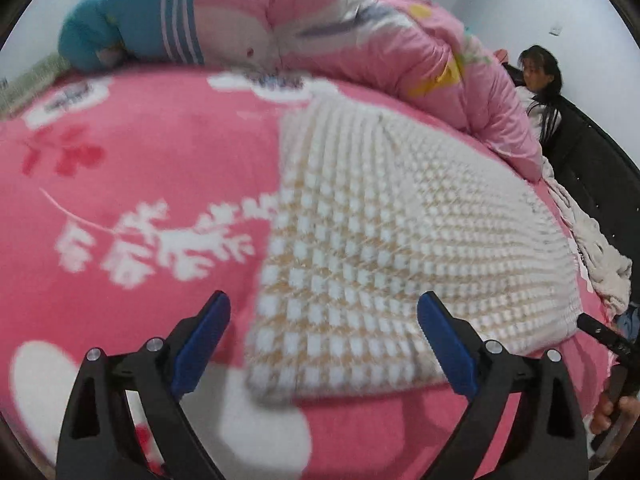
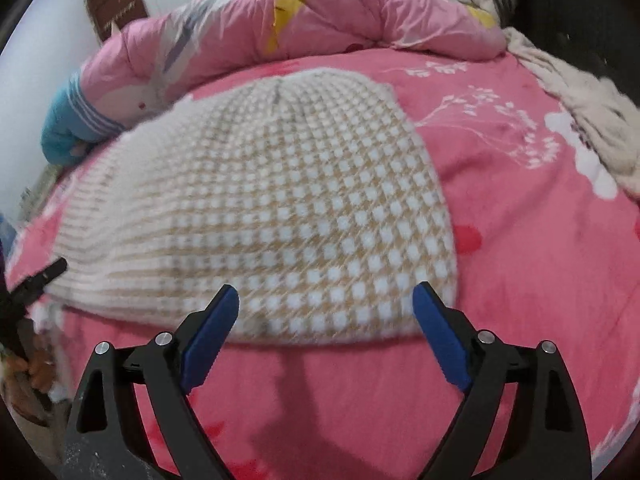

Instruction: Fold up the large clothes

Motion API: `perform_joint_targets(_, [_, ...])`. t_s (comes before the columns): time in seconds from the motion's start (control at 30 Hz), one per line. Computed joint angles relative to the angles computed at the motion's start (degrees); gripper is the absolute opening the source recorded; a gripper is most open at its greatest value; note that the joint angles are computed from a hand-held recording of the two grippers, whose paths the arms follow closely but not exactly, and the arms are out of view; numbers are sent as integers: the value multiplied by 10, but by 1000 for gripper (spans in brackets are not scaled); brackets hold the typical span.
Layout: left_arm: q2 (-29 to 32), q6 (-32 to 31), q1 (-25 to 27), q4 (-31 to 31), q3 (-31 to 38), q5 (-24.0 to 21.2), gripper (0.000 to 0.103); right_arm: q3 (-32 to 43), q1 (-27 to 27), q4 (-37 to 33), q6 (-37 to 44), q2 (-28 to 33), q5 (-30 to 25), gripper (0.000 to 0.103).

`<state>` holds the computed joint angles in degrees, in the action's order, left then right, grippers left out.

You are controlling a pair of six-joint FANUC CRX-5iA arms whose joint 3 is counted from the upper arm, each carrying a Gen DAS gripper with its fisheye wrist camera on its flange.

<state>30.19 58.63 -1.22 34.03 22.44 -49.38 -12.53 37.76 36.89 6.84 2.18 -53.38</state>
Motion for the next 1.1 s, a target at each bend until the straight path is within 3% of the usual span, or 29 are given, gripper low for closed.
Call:
perform_joint_targets(0.13, [-68,-76,-3,40,-81,55,95,6,43,34,-45,7,-10,93])
perform_joint_targets(0.27, [-100,-97,-20,49,-117,92,98,37,77,57,-55,41,-55,95])
perform_joint_targets(0.47, [-120,-25,-45,-23,-107,83,98,61,115,81,-68,60,-115,95])
perform_joint_targets(0.73, [-129,120,-87,-220,-66,100,98,102,139,101,-65,94,-197,95])
perform_joint_targets(1.1, [-106,192,-116,-308,-8,49,98,120,133,84,-50,101,-189,95])
